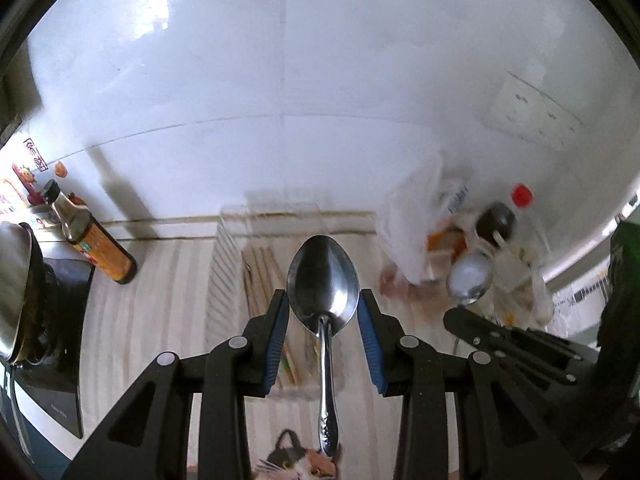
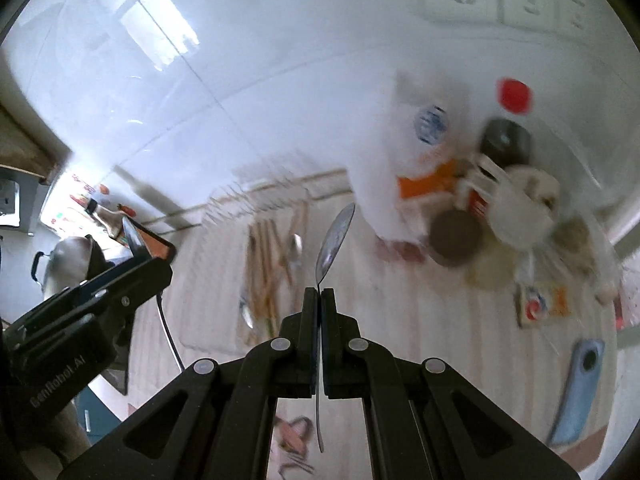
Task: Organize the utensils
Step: 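Lift both spoons and carry them over the clear rack, then lower the spoons into the rack and open both tools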
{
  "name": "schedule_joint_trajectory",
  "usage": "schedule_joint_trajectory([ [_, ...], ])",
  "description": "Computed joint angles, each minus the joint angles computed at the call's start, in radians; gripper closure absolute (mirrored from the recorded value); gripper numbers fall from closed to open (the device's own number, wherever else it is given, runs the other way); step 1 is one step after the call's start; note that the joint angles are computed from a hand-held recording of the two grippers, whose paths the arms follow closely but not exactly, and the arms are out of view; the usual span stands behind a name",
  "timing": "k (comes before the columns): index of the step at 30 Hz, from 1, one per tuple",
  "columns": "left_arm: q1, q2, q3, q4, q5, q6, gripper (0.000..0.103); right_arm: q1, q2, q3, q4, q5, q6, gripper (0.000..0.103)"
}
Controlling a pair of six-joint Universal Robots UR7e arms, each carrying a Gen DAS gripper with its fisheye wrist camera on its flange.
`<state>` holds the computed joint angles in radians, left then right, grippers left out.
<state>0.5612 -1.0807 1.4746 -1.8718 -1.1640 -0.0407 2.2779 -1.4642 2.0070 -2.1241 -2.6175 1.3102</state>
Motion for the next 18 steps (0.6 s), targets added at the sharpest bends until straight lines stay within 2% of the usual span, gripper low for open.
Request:
schedule_joint_trajectory([
  [2, 0.016, 0.029, -0.039, 0.007, 0.006, 0.004, 0.071, -0.035, 0.023, -0.020, -0.091, 0.015, -0.098, 0.102],
  [9, 0.072, 0.120, -0.143, 0.072, 0.024, -0.007, 0.071, -0.137, 0.110, -0.067, -0.280, 0.095, -0.301, 0.102],
  [14, 0.116, 0.188, -0.214, 0.153, 0.029, -0.029, 0.071, -0.197, 0.169, -0.103, -0.319, 0.151, -0.356, 0.102],
  [18, 0.152, 0.229, -0.262, 0.228, 0.005, -0.068, 0.071, -0.229, 0.198, -0.116, -0.333, 0.183, -0.370, 0.102],
])
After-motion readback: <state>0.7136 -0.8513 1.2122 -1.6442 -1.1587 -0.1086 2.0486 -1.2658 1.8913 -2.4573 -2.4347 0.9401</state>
